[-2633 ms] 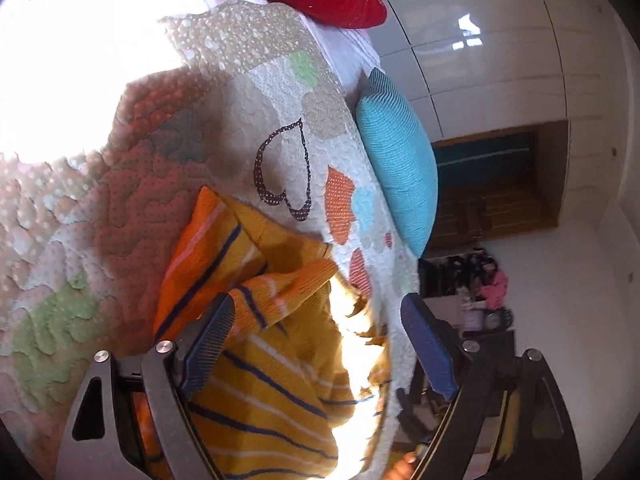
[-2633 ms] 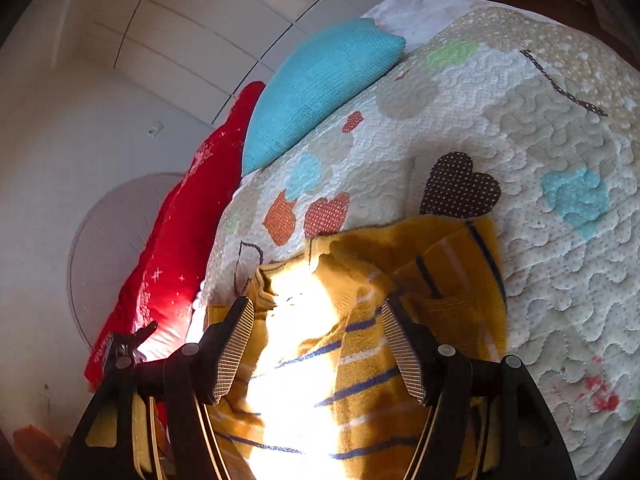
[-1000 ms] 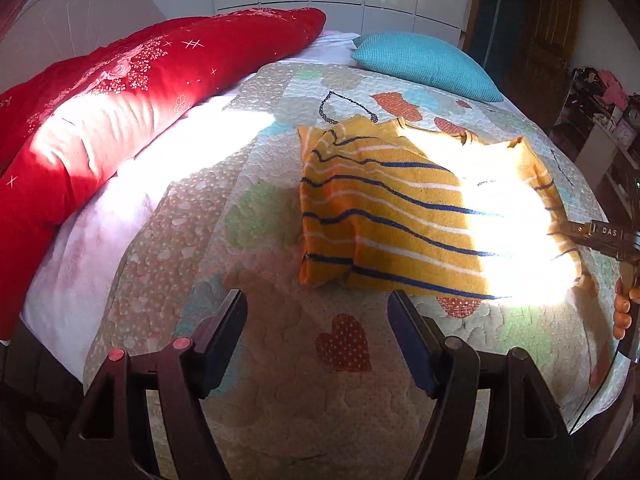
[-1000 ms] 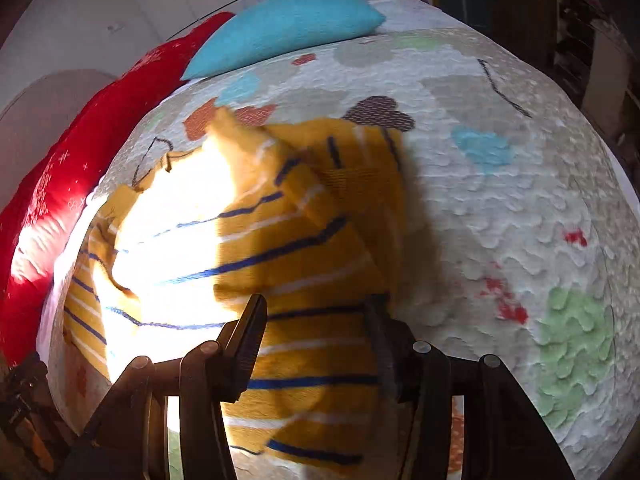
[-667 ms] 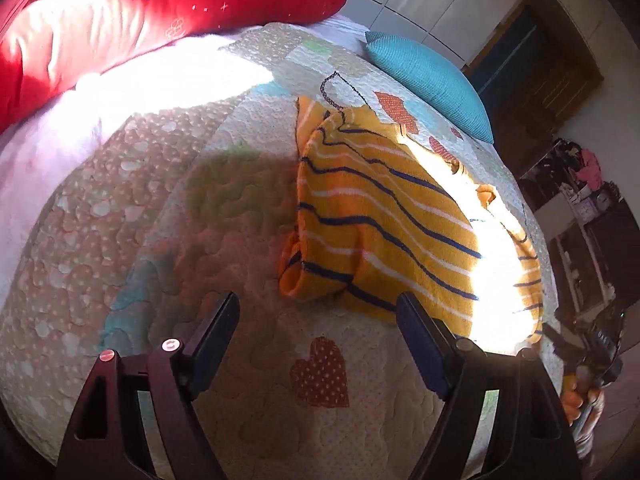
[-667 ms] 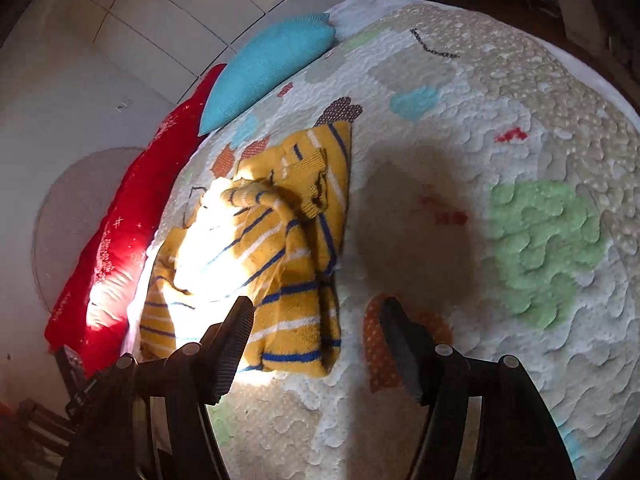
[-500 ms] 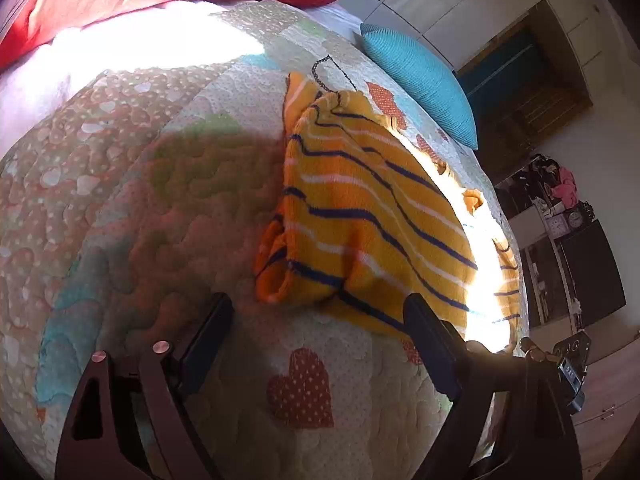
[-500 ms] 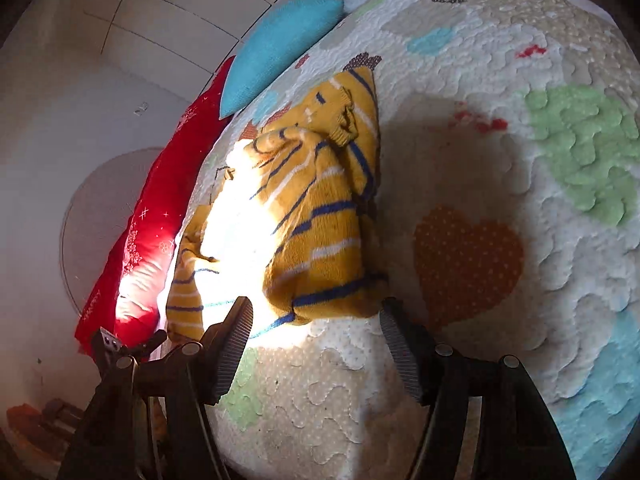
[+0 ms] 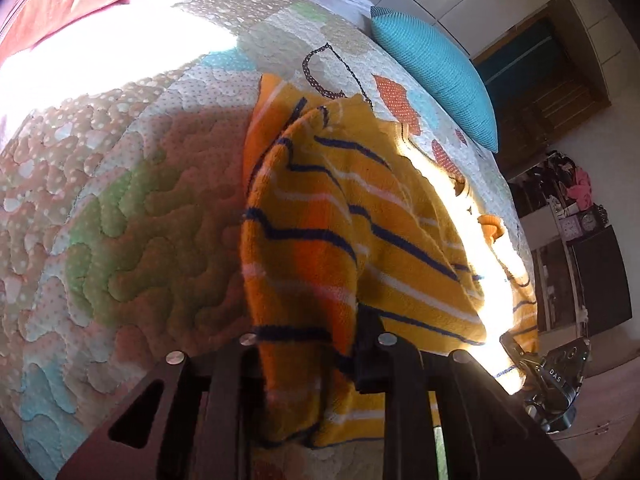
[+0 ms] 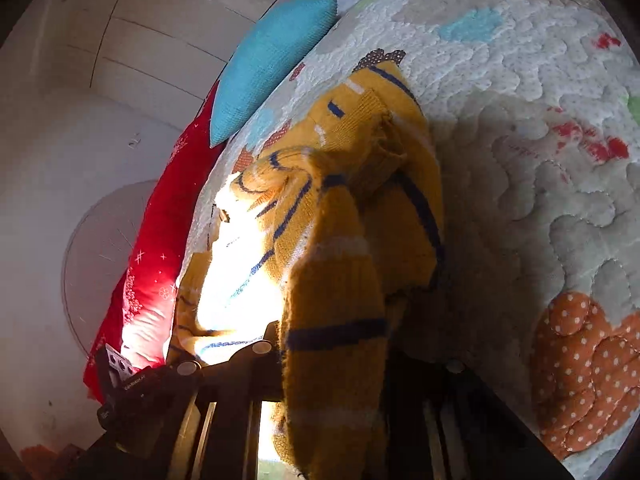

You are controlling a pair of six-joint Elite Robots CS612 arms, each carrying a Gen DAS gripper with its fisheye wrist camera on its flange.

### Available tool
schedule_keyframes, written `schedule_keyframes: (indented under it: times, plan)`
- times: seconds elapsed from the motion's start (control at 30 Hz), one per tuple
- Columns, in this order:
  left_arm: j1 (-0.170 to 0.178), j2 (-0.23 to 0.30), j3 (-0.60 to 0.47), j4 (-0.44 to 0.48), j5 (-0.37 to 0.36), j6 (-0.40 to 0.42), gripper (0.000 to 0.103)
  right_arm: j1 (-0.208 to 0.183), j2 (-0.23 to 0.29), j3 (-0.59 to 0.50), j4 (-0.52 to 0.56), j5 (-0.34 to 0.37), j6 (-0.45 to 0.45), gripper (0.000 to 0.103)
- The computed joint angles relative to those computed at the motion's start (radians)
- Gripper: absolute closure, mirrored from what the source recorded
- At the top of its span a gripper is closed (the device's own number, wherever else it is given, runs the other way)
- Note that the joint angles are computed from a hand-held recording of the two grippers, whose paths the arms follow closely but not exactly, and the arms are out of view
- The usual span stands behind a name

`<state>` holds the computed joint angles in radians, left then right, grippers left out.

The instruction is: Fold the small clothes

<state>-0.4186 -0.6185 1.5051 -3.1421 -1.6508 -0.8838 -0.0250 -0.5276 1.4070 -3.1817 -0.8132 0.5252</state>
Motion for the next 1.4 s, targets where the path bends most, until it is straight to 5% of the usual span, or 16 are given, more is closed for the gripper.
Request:
schedule_keyframes:
  times: [0.3,0.43,0.53,0.67,0.77,1.0,1.13,1.33,1.4]
  plan:
    - [-0.04,-0.09,0.158,-0.048,0.027,0.004,0.084,-0.035,-0.087,0.176,-0.02,0.097,-0.096,0.089]
    - [-0.058,-0.107,0.206,-0.046,0.095,-0.01,0.062,-0.034,-0.119,0.229,0.017,0.015,-0.165,0.078]
    - [-0.073,-0.144,0.265,-0.08,0.164,-0.014,0.055,-0.045,-0.16,0.279,-0.018,-0.021,-0.194,0.067]
    - [-0.122,-0.21,0.35,-0.085,0.359,-0.022,0.044,-0.032,-0.222,0.333,-0.125,-0.2,-0.254,0.067]
    - [-0.144,-0.226,0.371,-0.101,0.411,-0.017,0.043,-0.015,-0.226,0.317,-0.172,-0.203,-0.292,0.067]
    - [-0.166,-0.226,0.351,-0.053,0.438,0.041,0.039,0.063,-0.125,0.082,0.17,-0.15,-0.517,0.067]
    - [-0.167,-0.23,0.361,-0.054,0.438,0.025,0.039,0.07,-0.049,-0.064,0.232,-0.217,-0.452,0.069]
    - [-0.16,-0.228,0.369,-0.042,0.439,0.01,0.037,0.01,0.037,-0.182,0.191,-0.088,-0.111,0.069]
    - [-0.155,-0.225,0.368,-0.039,0.425,-0.004,0.037,-0.004,0.033,-0.164,0.152,-0.11,-0.042,0.064]
